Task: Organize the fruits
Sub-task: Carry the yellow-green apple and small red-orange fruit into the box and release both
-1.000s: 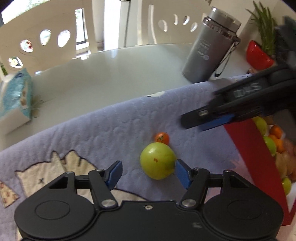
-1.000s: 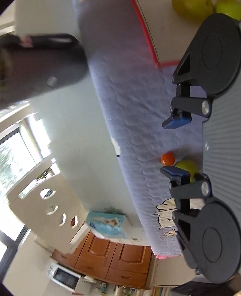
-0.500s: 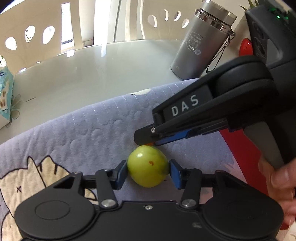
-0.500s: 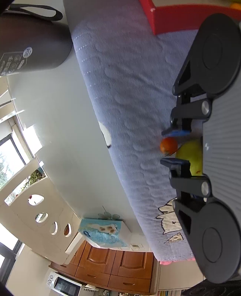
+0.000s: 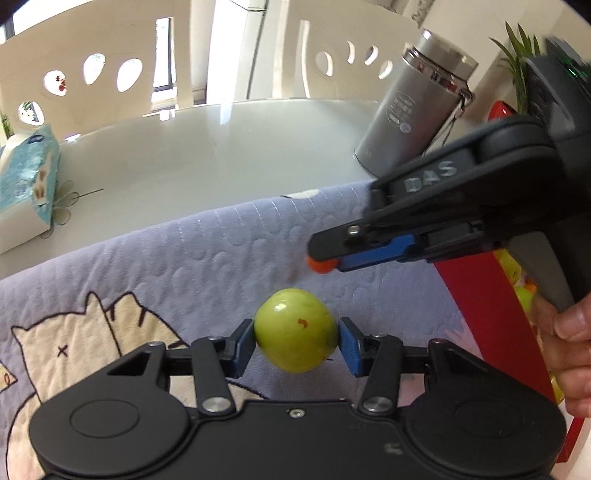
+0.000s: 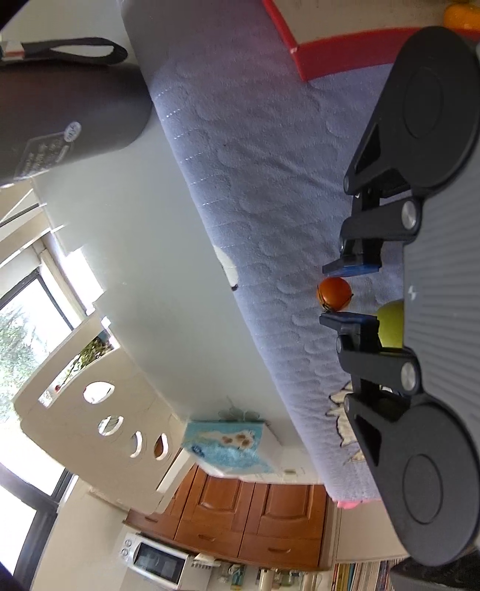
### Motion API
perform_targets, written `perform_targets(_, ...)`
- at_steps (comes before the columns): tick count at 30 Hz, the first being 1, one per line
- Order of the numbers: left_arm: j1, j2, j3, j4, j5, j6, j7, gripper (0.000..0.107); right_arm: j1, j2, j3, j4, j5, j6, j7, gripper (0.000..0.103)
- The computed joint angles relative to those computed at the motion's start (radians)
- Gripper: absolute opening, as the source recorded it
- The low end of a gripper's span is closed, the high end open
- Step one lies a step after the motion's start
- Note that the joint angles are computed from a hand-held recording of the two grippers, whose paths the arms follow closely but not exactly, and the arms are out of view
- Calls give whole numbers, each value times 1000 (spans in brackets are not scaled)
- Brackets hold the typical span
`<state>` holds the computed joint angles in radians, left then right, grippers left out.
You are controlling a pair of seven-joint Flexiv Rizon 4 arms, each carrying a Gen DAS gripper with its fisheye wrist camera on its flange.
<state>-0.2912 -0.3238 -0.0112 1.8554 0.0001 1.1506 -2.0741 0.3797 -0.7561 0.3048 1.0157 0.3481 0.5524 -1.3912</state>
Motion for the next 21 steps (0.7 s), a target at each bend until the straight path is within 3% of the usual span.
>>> perform_targets(11,-45,16,10,-102,106,-64,-85,58,-118,194,20,203,122,160,-53,22)
perform_targets(21,-88,-99,-29,-328,86,-117,-51,58,-262,402,-34,407,233,255,-78,23)
